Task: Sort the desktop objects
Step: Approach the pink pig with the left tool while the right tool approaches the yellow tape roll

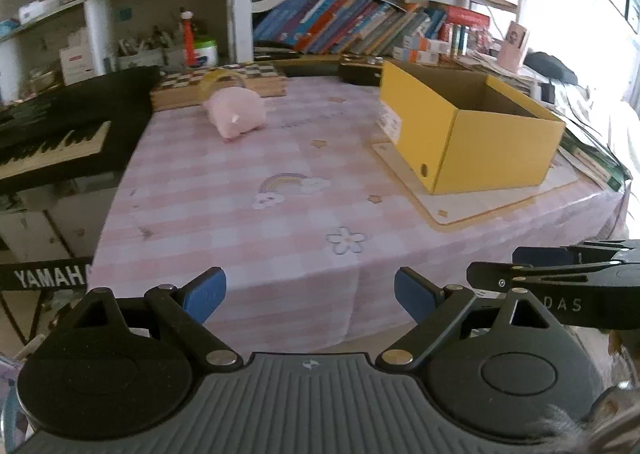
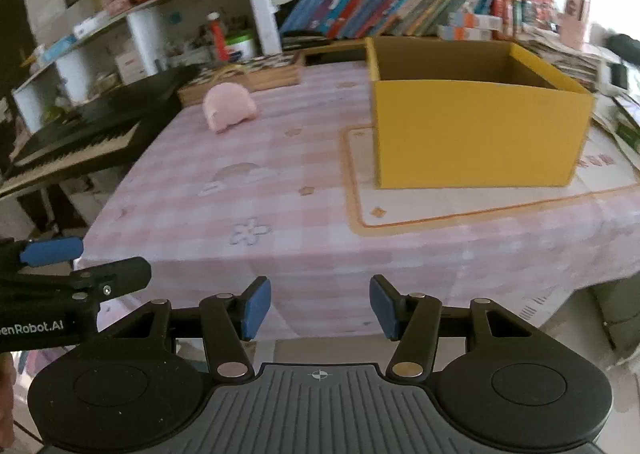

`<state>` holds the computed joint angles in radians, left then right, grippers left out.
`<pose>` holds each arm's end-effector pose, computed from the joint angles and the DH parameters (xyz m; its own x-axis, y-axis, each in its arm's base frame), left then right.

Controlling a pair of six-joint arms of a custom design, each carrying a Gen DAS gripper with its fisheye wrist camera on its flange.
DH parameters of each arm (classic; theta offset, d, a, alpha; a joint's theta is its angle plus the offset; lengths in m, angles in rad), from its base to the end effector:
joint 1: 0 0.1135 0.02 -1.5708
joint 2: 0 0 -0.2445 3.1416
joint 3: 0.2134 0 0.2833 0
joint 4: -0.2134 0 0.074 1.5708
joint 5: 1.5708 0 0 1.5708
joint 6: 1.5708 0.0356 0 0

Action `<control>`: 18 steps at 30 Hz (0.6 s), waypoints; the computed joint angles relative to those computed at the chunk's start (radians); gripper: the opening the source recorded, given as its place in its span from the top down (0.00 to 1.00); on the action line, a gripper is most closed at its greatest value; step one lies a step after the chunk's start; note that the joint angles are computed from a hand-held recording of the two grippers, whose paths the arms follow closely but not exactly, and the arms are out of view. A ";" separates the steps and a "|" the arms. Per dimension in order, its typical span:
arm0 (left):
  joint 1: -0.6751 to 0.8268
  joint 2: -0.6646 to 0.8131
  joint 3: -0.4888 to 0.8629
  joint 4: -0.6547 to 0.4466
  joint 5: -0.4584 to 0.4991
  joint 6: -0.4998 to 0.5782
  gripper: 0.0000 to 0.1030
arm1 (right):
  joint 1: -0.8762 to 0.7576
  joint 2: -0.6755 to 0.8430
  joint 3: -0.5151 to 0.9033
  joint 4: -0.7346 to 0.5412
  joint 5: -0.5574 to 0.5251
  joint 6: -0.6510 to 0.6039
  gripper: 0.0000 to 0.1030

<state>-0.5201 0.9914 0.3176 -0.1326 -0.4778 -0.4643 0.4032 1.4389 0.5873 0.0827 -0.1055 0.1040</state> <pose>0.1930 -0.0917 0.1160 -0.6340 -0.0951 -0.7675 -0.1328 0.9911 -0.0132 0.2690 0.1188 0.1110 -0.6839 -0.1795 -0.7072 -0.3909 0.9085 0.1474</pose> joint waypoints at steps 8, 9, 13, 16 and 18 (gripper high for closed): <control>0.056 -0.155 -0.056 -0.088 -0.008 0.000 0.11 | 0.081 0.034 0.045 -0.009 0.004 -0.015 0.46; 0.064 -0.169 -0.063 -0.092 -0.006 0.001 0.11 | 0.088 0.039 0.052 -0.011 0.004 -0.020 0.46; 0.089 -0.211 -0.082 -0.111 -0.002 -0.002 0.11 | 0.110 0.069 0.084 -0.017 0.000 -0.033 0.46; 0.104 -0.210 -0.084 -0.108 0.000 -0.006 0.11 | 0.120 0.100 0.111 -0.019 -0.007 -0.043 0.46; 0.122 -0.200 -0.084 -0.098 0.007 -0.003 0.11 | 0.122 0.125 0.133 -0.020 -0.016 -0.052 0.46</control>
